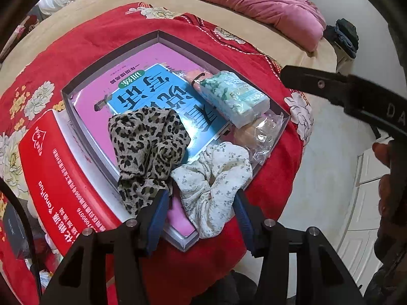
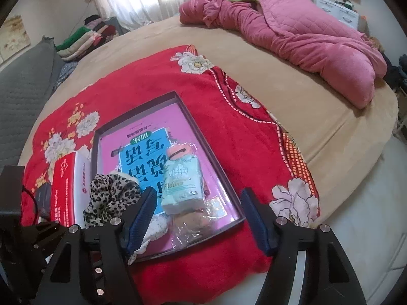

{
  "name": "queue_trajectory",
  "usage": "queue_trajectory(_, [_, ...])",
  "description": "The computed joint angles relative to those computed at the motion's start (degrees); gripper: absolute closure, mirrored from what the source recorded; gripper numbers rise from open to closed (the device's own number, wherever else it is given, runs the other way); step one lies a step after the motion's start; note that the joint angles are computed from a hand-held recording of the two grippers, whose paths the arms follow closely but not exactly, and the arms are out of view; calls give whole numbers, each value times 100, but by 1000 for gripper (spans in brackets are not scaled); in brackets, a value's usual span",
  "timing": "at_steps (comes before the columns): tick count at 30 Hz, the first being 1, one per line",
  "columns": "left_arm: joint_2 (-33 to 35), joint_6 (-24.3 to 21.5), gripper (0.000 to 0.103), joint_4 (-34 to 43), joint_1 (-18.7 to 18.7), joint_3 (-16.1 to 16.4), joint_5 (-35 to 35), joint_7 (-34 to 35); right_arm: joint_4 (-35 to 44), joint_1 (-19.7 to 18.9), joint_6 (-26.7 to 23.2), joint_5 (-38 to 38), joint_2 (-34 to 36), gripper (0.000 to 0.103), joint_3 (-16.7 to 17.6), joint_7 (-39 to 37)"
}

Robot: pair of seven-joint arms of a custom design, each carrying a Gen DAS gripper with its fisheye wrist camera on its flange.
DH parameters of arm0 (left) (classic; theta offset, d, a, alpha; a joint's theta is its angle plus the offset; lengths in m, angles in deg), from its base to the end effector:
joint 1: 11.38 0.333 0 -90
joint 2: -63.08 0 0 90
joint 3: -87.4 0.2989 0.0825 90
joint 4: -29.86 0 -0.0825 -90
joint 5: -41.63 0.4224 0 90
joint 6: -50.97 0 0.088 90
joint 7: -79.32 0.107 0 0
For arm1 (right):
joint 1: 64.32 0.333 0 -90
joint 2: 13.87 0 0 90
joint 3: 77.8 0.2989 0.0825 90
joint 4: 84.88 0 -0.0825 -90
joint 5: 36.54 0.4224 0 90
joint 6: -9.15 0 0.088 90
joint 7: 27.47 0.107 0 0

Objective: Organize soft objects
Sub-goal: 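Open both tools to release the scrunchie and tissue pack in the box, then withdraw both open tools from the pink box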

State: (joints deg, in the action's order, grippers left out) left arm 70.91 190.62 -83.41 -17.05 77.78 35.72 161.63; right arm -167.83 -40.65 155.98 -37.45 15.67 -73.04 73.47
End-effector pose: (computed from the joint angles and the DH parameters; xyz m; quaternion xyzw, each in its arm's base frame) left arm 0.6219 -0.1677 0.3981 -0.6758 0.7174 -0.1625 0.0472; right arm 0.6862 0.3578 0.4294 -0.7666 0.5698 -0.1159 0.2727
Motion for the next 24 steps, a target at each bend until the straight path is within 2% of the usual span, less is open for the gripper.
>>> queue_trajectory(4, [-67,2,50,-82,-2,-2,-1,35,-100,12,57,-15,-87,33,-8,33])
queue_trajectory(7, [-82,-51,43,-115,1,-5,-60,72,-140,17,67,-30,-118,33,-4,40])
queue_trajectory(15, [-235,187,43,-338,-76,16,365,-195,-416,22,201,-43,-281,33,6,112])
queue_trajectory(24, [-221,224,41,-164,-32,87,706,-482,-526,0,308,1,-418,33,44,70])
